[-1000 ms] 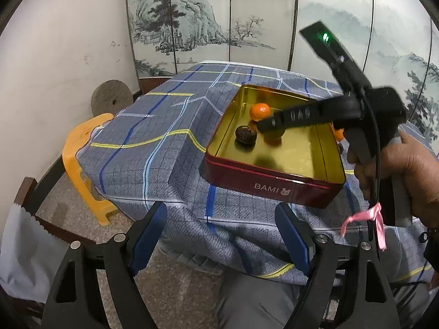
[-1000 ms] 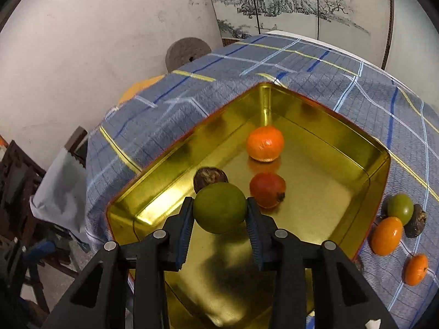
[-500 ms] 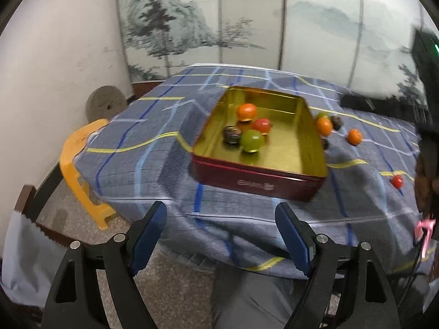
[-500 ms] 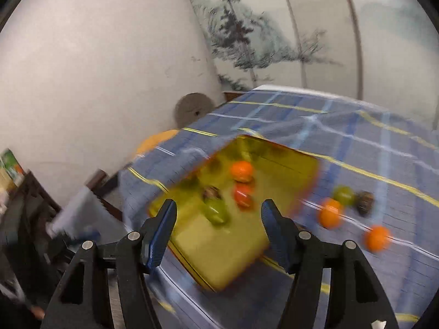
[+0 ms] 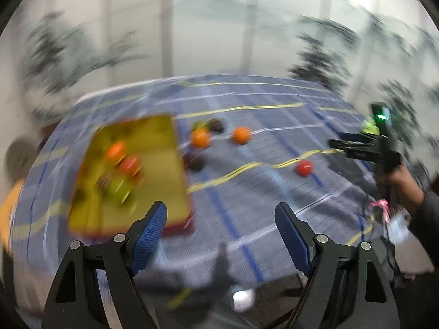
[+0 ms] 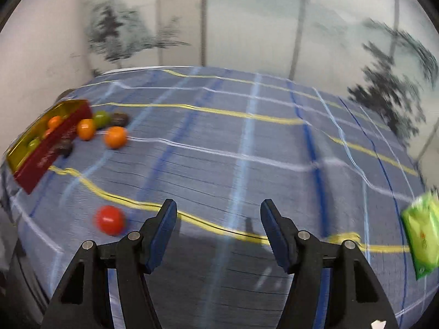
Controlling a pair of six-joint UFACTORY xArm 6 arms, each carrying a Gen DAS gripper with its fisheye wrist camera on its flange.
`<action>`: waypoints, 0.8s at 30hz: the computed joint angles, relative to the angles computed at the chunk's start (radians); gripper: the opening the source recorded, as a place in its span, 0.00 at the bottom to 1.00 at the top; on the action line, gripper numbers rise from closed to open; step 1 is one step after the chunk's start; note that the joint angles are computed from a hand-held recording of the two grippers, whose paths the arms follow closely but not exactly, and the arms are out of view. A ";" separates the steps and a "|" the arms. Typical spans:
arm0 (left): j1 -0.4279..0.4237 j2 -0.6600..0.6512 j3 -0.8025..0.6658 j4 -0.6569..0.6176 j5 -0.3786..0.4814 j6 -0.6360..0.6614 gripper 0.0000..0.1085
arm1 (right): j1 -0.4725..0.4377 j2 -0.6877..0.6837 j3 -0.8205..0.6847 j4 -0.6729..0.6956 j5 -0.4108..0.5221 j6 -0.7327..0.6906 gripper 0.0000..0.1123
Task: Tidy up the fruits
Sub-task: 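Reach the left gripper to the brown round fruit and grasp it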
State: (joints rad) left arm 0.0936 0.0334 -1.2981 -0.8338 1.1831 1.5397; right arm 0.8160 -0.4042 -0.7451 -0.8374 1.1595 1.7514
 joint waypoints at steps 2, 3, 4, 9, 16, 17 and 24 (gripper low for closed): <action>-0.040 0.048 -0.081 0.034 0.076 0.059 0.75 | -0.005 -0.057 0.061 0.002 -0.018 0.040 0.54; -0.073 0.079 -0.131 0.072 0.112 0.094 0.74 | -0.014 -0.073 0.085 -0.001 -0.038 0.061 0.54; -0.111 0.098 -0.162 0.111 0.113 0.140 0.69 | -0.027 -0.080 0.102 -0.008 -0.063 0.072 0.54; -0.252 0.289 -0.449 0.386 0.243 0.137 0.57 | -0.047 -0.106 0.158 -0.035 -0.144 0.120 0.54; -0.365 0.434 -0.580 0.639 0.132 0.126 0.54 | -0.055 -0.171 0.224 -0.099 -0.216 0.200 0.55; -0.371 0.448 -0.584 0.659 0.117 0.123 0.54 | -0.060 -0.184 0.236 -0.106 -0.228 0.218 0.55; -0.393 0.581 -0.692 0.802 0.083 0.065 0.53 | -0.063 -0.200 0.251 -0.118 -0.238 0.237 0.55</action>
